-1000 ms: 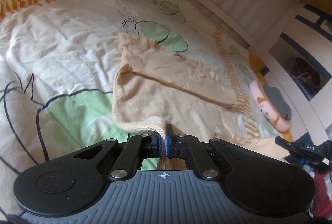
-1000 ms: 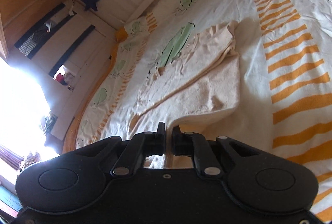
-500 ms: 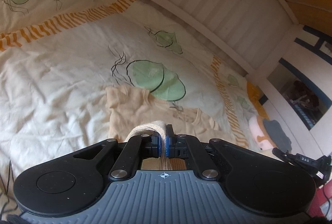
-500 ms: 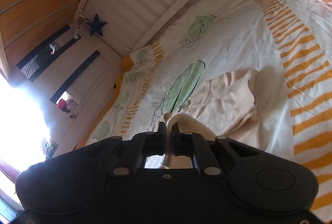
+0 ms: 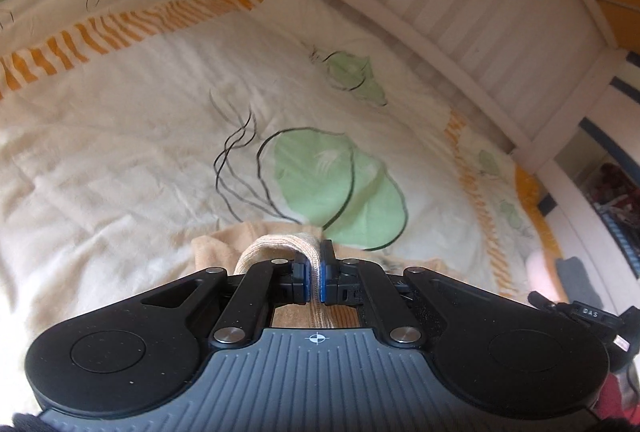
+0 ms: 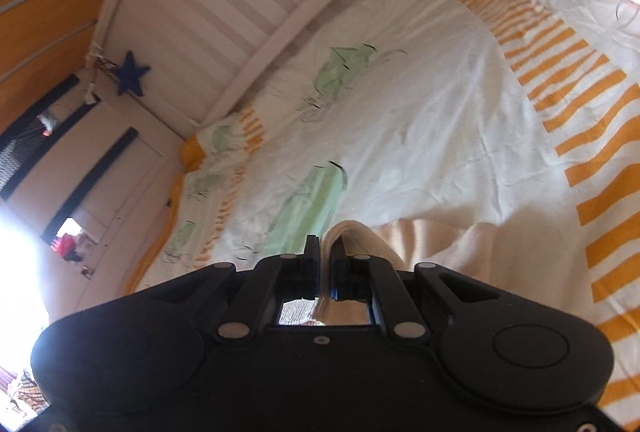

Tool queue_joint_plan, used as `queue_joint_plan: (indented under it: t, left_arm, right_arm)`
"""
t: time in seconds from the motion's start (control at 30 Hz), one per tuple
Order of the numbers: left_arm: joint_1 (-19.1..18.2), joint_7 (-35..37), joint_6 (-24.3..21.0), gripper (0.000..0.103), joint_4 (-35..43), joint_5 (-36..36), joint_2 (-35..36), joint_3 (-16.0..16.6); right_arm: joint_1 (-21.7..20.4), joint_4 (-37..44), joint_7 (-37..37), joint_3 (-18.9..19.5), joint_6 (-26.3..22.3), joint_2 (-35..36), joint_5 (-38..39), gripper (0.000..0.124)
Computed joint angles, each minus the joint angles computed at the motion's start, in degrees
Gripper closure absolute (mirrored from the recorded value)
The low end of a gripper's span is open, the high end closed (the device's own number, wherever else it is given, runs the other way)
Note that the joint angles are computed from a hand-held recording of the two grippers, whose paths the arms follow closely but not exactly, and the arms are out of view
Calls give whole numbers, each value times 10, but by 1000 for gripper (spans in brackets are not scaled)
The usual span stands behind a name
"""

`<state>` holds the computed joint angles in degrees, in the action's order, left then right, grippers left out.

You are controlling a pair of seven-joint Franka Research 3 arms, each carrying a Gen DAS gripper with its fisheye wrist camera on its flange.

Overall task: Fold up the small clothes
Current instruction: 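Lift the hem and fold it up toward the collar with the left gripper, then open the left gripper and press the folded hem flat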

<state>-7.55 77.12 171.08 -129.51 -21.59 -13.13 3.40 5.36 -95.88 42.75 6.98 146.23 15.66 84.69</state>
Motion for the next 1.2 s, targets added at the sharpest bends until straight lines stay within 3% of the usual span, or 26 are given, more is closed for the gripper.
queue_joint_plan:
  t: [0.13,0.2,0.23,0.27,0.37,0.47,0.5,0.57,0.67,0.77,0.83,0.9,0.97,1.0,1.1,1.2]
  left_arm:
    - [11,-7,-5,98,13,-8,32,-2]
    - [24,-16,6,97,15,-3,45,-12]
    - [27,-13,11,91,20,-4,53,-13]
    - [34,-15,14,76,23,2,58,-17]
    - [79,-90,25,42,28,90,69,-46]
    - [78,-83,7,25,32,95,59,-40]
    - [80,-83,4,23,28,108,51,-43]
    - [112,-138,-2,20,13,204,30,-74]
    - [136,-193,-15,14,-9,314,3,-103]
    - [70,-122,-22,14,-23,274,0,-59]
    - [52,-80,-44,14,-19,260,8,-50]
    - [53,-62,-69,14,-12,261,17,-54]
    - [40,-14,-127,13,9,210,33,-40]
    - [36,12,-133,11,10,176,39,-35]
    - [49,35,-121,9,21,147,47,-41]
    - [73,-2,-83,9,18,174,47,-55]
  right_arm:
    - [8,24,42,1,17,34,-52,111]
    - [10,31,64,4,31,45,-74,104]
    - [9,31,72,6,40,48,-80,104]
    - [9,34,75,9,53,53,-80,104]
    - [7,37,75,16,92,61,-81,100]
    - [2,28,55,25,128,52,-76,96]
    - [0,22,35,29,136,46,-66,87]
    - [-2,4,-14,33,147,27,-47,74]
    - [9,-28,-71,28,156,-5,-46,73]
    - [29,-48,-72,16,162,-21,-87,73]
    - [41,-62,-41,7,170,-27,-136,73]
    - [48,-70,-12,3,177,-27,-175,73]
    - [47,-82,-16,8,192,-33,-170,73]
    - [46,-88,-25,12,201,-36,-162,73]
    - [50,-104,-61,19,231,-48,-138,73]
    - [56,-116,-108,24,252,-61,-111,73]
